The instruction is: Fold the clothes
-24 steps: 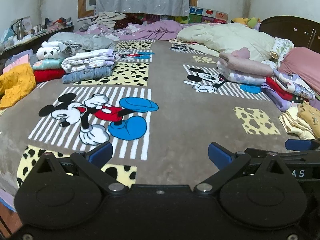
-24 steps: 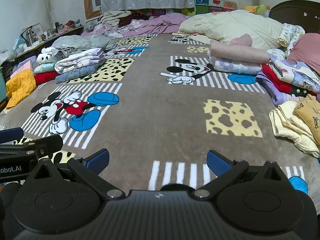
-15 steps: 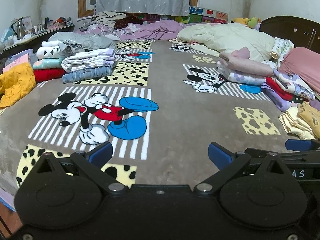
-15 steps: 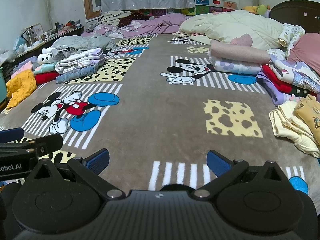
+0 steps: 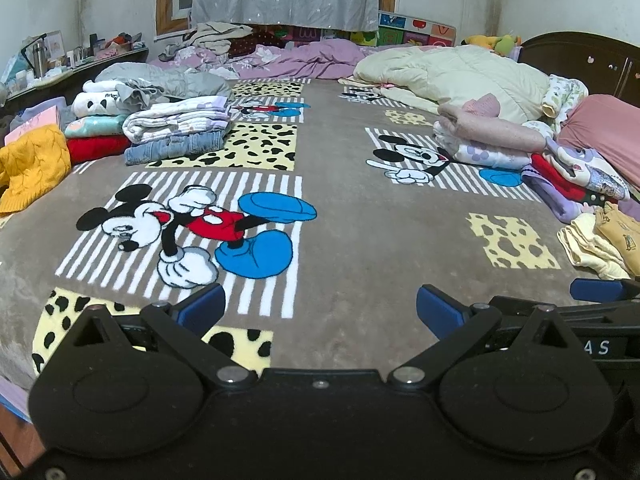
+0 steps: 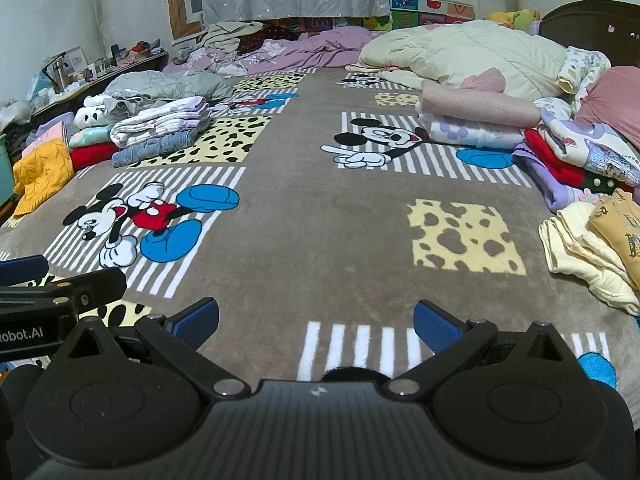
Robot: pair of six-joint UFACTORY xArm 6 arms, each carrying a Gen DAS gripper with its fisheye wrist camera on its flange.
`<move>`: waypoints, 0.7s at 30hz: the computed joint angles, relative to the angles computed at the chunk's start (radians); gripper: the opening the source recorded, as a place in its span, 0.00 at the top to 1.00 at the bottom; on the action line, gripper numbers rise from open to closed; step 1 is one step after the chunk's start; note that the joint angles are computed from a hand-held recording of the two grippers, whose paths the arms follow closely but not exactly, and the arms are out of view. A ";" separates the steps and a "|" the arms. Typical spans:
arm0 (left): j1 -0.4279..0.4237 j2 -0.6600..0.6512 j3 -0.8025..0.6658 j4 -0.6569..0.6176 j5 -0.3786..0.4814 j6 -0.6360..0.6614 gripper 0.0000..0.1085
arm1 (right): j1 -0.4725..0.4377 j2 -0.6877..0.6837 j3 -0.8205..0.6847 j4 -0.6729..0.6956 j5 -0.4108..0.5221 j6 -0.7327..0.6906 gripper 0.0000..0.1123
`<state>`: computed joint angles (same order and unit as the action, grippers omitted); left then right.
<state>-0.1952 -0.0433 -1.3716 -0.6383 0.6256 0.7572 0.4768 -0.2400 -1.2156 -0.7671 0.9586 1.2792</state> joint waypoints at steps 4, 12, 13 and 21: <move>0.001 0.000 0.000 0.000 0.001 0.000 0.05 | 0.000 0.001 -0.002 0.001 0.000 -0.001 0.08; 0.002 0.005 -0.004 0.001 0.002 0.001 0.05 | 0.003 0.003 -0.006 0.001 0.006 -0.001 0.08; 0.001 0.005 -0.004 0.002 0.001 0.000 0.05 | 0.003 0.003 -0.006 0.001 0.005 -0.001 0.08; 0.004 0.009 -0.009 0.003 0.007 -0.001 0.05 | 0.000 0.000 0.001 0.003 0.000 -0.001 0.08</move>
<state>-0.1912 -0.0342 -1.3811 -0.6350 0.6322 0.7562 0.4765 -0.2401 -1.2147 -0.7638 0.9590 1.2787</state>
